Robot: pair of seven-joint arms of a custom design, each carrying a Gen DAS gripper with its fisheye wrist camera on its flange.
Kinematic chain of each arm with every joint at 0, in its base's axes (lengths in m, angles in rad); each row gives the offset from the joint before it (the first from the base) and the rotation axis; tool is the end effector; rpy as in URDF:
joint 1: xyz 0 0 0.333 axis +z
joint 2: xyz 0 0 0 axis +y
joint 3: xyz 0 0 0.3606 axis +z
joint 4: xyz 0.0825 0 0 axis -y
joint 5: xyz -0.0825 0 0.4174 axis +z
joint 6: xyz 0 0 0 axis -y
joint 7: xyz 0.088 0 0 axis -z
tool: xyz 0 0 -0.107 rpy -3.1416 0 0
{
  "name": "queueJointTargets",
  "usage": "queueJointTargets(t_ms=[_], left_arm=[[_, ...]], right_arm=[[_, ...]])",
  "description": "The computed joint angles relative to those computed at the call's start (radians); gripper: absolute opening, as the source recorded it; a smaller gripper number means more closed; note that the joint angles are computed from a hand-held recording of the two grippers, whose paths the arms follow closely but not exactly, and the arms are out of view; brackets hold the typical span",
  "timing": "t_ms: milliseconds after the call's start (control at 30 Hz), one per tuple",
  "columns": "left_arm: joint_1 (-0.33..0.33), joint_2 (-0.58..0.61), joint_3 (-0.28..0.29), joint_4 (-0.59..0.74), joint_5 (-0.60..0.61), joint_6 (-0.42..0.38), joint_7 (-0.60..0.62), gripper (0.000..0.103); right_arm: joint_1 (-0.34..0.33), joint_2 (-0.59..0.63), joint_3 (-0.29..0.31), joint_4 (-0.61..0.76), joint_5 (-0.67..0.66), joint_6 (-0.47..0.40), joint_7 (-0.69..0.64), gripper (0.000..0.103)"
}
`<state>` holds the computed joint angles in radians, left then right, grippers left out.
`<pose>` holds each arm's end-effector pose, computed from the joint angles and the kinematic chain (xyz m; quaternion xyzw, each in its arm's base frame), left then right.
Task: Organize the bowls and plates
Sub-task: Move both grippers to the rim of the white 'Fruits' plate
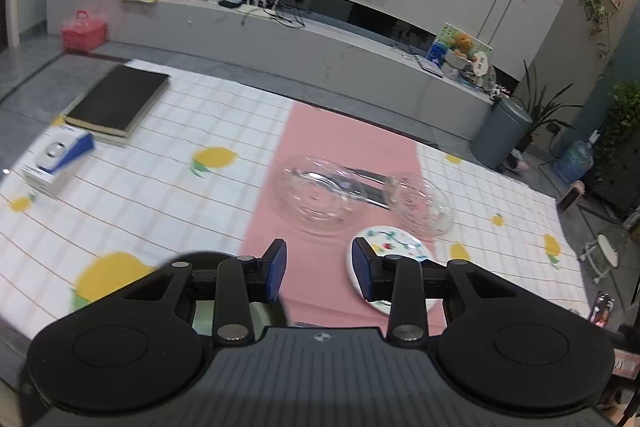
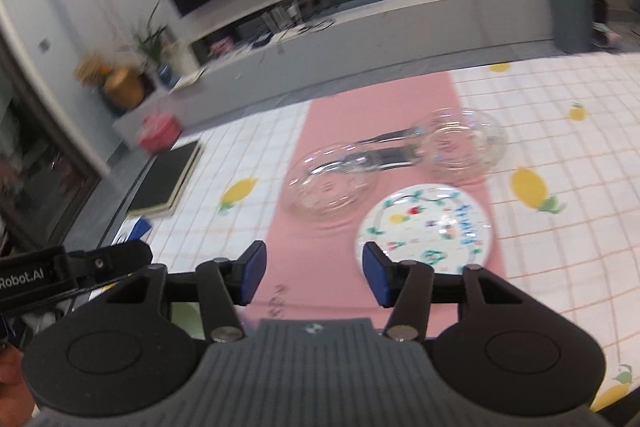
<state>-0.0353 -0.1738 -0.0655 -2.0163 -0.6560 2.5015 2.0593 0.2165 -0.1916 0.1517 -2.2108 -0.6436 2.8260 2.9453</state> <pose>0.5751 -0.0570 0.6377 -0.5825 0.7060 -0.3875 0.1099 0.5083 0.2344 0.5744 -0.4751 0.7682 -0.1887 0.3853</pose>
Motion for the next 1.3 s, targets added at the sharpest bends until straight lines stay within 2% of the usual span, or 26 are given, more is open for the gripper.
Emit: queueJointTargets(t_ms=[233,400,600,667,733,867,967,1300], left_arm=[[-0.040,0.013,-0.025,-0.039,-0.060,0.047,0.004,0.045],[-0.071,0.032,-0.042,-0.057,-0.087,0.084,0.031,0.048],[-0.108,0.073,-0.074,-0.085,-0.091,0.213,0.087,0.049],[-0.120,0.090,-0.080,-0.092,-0.111,0.253,0.117,0.051],[-0.122,0.115,-0.093,-0.095,-0.070,0.302,0.080,0.051],[-0.119,0.166,-0.108,-0.087,0.021,0.357,-0.044,0.051],[-0.117,0.201,-0.111,-0.081,0.159,0.395,-0.198,0.051],[-0.101,0.281,-0.117,-0.019,0.232,0.361,-0.328,0.051]], right_arm=[[-0.120,-0.085,0.046,-0.123,-0.190,0.035,0.217,0.057],[-0.166,-0.104,0.056,-0.175,-0.293,0.039,0.301,0.057],[-0.205,-0.087,0.039,-0.208,-0.430,0.103,0.407,0.057],[-0.201,-0.065,0.016,-0.208,-0.434,0.138,0.389,0.053],[-0.217,-0.038,0.005,-0.205,-0.461,0.195,0.409,0.050],[-0.195,0.020,-0.034,-0.179,-0.379,0.204,0.320,0.044],[-0.180,0.065,-0.064,-0.157,-0.315,0.223,0.251,0.043],[-0.119,0.168,-0.139,-0.126,0.047,0.278,-0.058,0.037]])
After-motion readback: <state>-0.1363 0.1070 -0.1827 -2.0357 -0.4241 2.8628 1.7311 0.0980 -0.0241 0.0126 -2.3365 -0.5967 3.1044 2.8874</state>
